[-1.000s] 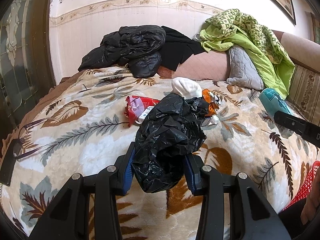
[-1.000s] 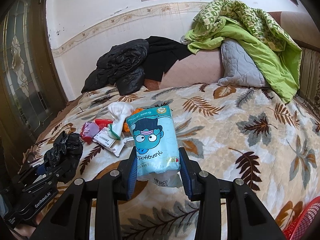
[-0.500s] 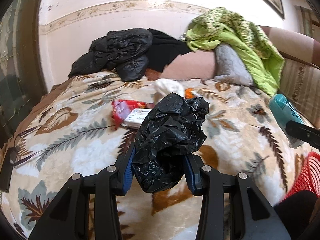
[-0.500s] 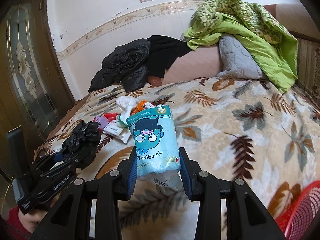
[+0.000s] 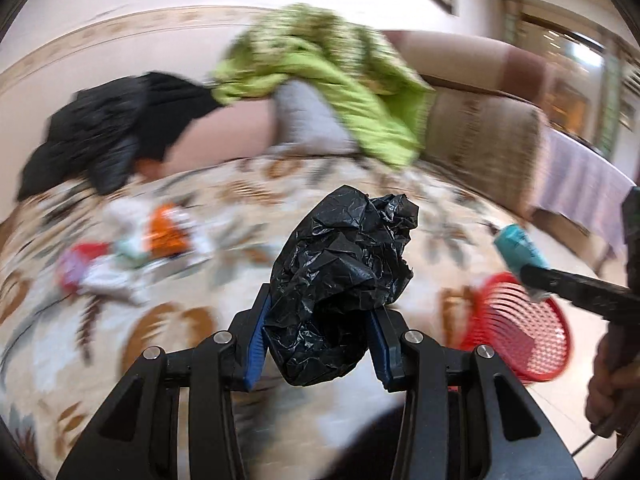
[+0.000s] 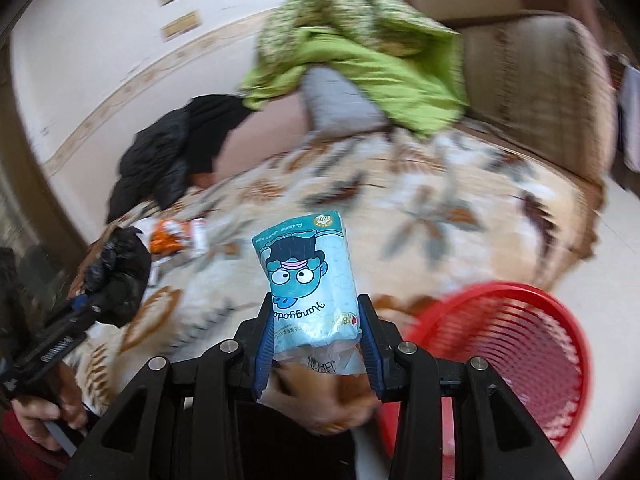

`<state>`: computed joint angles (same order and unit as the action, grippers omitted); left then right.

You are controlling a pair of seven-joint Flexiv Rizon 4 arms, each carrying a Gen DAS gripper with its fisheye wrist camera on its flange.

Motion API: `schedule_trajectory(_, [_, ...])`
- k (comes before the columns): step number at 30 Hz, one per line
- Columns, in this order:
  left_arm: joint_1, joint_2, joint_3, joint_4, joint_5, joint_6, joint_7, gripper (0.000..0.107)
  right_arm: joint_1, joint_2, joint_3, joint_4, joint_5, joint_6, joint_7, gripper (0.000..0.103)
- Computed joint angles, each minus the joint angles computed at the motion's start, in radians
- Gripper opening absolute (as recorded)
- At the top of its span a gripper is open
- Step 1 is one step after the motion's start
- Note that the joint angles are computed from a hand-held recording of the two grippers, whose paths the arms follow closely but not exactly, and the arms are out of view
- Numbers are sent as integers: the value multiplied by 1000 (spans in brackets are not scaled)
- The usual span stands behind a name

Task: Collect trash
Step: 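Drop the black bag into the red basket with the left tool while the right tool drops the wipe pack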

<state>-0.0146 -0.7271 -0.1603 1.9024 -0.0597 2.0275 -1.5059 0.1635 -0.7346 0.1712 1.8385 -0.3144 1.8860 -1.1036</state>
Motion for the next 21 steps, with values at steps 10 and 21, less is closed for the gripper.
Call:
schedule_trajectory(10, [21, -130, -282, -247, 44, -342, 200, 42, -93, 19, -42, 75, 67, -37, 33, 43])
schedule_trajectory(21, [-89, -207, -276, -406, -117, -467, 341, 71, -71, 33, -115, 84, 123, -35, 46, 64])
